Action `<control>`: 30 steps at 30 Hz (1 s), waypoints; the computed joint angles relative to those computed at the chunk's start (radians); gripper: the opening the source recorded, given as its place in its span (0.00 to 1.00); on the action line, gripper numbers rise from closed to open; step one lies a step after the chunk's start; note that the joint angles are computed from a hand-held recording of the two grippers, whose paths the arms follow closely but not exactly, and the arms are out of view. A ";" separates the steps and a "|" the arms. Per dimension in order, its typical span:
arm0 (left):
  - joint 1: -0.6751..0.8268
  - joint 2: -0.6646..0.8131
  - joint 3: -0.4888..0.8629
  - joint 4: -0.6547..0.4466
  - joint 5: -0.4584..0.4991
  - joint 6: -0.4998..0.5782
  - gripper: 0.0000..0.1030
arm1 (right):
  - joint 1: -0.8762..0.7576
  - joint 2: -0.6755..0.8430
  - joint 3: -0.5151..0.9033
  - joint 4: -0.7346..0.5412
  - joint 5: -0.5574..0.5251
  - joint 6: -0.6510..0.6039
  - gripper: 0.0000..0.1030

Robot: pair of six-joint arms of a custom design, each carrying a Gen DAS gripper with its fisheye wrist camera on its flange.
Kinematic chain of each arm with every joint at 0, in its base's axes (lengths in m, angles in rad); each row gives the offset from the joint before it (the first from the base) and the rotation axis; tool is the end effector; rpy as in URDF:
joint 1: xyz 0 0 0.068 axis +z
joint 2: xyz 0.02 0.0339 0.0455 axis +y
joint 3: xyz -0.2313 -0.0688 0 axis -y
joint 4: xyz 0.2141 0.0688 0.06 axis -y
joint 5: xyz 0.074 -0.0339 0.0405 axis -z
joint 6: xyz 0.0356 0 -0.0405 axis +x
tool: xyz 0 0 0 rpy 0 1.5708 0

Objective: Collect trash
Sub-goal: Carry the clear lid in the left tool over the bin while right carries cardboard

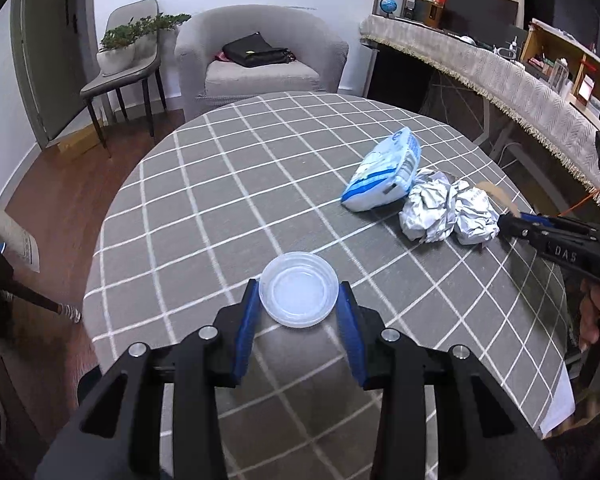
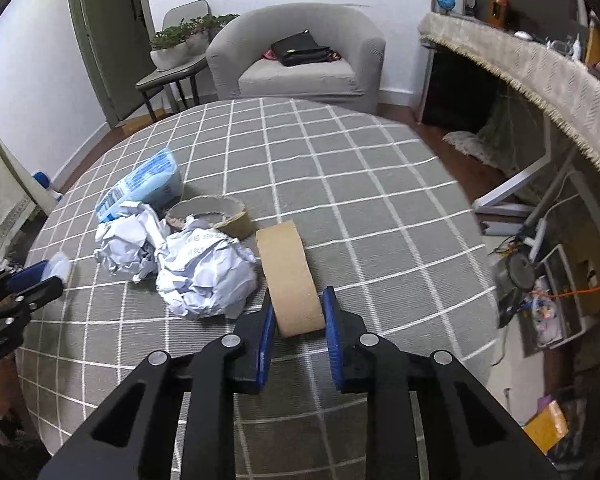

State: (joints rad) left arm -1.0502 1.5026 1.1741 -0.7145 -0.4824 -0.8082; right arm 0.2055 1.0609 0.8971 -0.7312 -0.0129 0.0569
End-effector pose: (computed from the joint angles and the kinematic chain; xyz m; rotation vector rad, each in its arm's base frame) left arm 0.1533 -0.2342 0.2408 0.1338 2.4461 -0.1693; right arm 0.1924 0.0406 0.2542 -0.1889 2.4629 0.1293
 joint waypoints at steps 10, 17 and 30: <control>-0.018 -0.211 -0.143 -0.090 -0.040 -0.093 0.40 | 0.071 -0.109 0.029 -0.087 0.047 0.036 0.22; -0.019 -0.337 -0.199 -0.195 -0.077 -0.156 0.40 | 0.284 -0.110 0.096 -0.133 0.146 0.155 0.22; -0.081 -0.567 -0.284 -0.414 -0.161 -0.307 0.40 | 0.625 0.059 0.230 -0.111 0.260 0.304 0.22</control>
